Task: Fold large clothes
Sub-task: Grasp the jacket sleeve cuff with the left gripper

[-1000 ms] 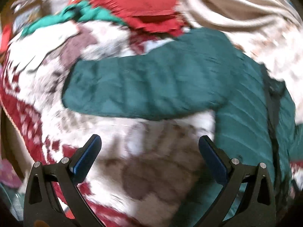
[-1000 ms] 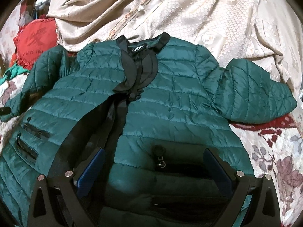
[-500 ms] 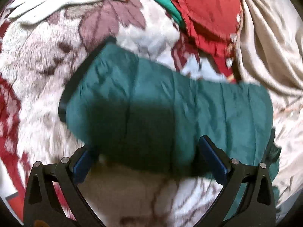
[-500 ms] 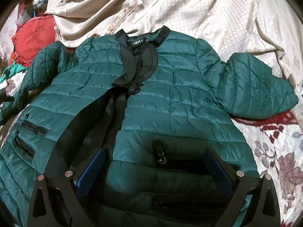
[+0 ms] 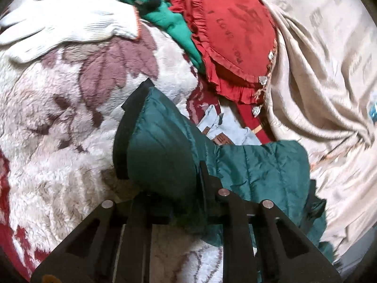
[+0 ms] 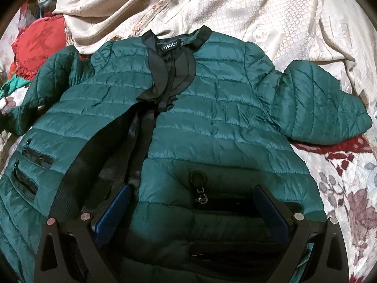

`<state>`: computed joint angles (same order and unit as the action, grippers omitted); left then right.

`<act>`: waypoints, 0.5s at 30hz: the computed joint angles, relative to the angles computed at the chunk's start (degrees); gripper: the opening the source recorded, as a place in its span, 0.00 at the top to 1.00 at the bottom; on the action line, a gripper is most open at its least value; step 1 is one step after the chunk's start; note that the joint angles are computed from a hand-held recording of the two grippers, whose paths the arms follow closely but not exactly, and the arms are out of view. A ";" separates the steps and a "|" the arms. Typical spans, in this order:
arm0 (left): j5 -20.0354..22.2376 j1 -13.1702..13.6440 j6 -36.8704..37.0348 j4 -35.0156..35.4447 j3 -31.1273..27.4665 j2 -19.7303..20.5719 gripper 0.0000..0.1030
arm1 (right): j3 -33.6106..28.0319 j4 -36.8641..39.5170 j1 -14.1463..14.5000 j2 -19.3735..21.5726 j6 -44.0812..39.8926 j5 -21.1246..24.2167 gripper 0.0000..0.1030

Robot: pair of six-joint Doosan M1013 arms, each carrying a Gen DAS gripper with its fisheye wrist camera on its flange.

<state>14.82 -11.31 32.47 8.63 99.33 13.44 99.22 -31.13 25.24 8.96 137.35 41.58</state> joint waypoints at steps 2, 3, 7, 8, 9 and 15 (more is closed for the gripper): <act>0.19 -0.34 -2.47 3.41 -0.21 0.24 0.84 | 0.01 0.16 -0.04 0.06 -0.18 0.10 0.00; 0.49 -0.47 -2.05 3.59 -0.67 0.59 0.81 | 0.00 0.17 -0.04 0.11 -0.20 0.11 0.00; 2.06 -0.51 -1.43 5.01 -1.84 1.27 0.71 | 0.04 0.15 0.01 0.15 -0.15 0.17 0.00; 2.86 -0.38 -2.02 4.89 -2.15 1.52 0.68 | 0.03 0.37 -0.01 0.20 -0.30 0.20 0.00; 3.56 -0.15 -2.45 4.56 -2.33 1.76 0.64 | 0.04 0.61 -0.04 0.26 -0.50 0.21 0.00; 4.37 0.99 -3.92 0.79 -2.16 2.42 0.82 | 0.19 1.41 -0.23 0.48 -0.78 -0.07 0.00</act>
<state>19.19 -10.32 28.55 9.41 97.17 15.86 99.41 -29.71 25.01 9.45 136.57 41.51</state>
